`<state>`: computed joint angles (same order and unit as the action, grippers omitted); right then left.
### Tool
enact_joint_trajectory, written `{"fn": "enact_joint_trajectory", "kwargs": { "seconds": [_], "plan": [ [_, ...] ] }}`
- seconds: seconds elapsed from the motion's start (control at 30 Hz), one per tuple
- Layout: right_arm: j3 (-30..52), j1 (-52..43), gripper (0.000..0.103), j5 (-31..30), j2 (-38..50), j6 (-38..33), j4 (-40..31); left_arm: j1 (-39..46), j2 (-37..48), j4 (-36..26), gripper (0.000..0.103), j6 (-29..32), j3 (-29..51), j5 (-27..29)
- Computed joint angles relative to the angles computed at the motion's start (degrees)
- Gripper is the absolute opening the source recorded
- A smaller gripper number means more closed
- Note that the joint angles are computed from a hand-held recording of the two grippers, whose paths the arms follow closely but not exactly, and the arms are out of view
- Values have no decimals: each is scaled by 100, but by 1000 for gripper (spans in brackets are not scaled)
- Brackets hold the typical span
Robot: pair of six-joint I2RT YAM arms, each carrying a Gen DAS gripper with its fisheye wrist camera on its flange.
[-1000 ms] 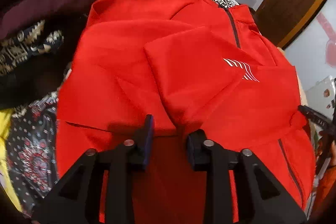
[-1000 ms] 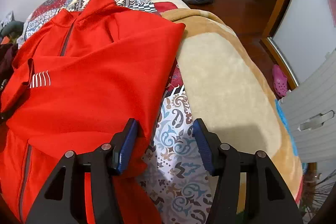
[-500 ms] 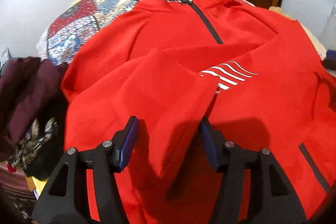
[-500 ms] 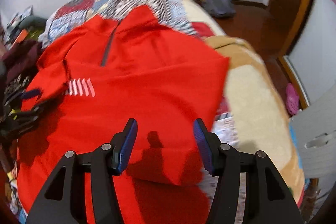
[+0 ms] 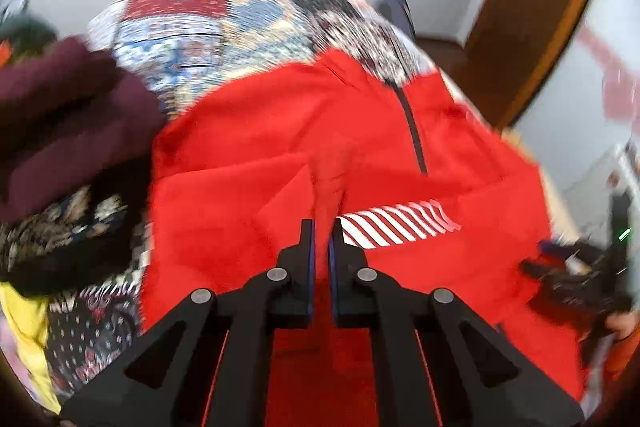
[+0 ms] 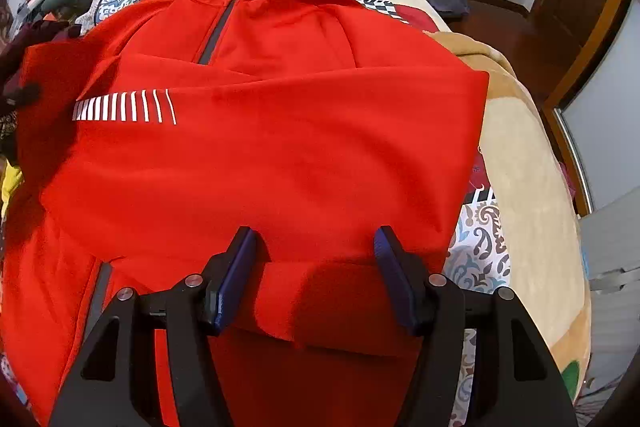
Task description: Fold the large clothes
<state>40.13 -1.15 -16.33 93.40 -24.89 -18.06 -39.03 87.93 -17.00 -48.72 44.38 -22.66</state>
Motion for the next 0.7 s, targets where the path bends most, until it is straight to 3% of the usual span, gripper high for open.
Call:
{"fn": "enact_joint_trajectory", "kwargs": {
  "seconds": [0.17, 0.27, 0.53, 0.7],
  "plan": [
    [-69, 39, 59, 87, -146, 3, -31, -1, -1132, -507, 6, -546, -744, -365],
    [-114, 70, 60, 159, -183, -24, 9, 34, -1427, -668, 6, -901, -1224, -246],
    [-192, 129, 61, 239, -248, -5, 59, -253, -763, -459, 24, -1872, -1994, 49],
    [-79, 149, 61, 326, -268, 25, -178, -631, -739, -957, 32, -2169, -1943, -48]
  ]
}}
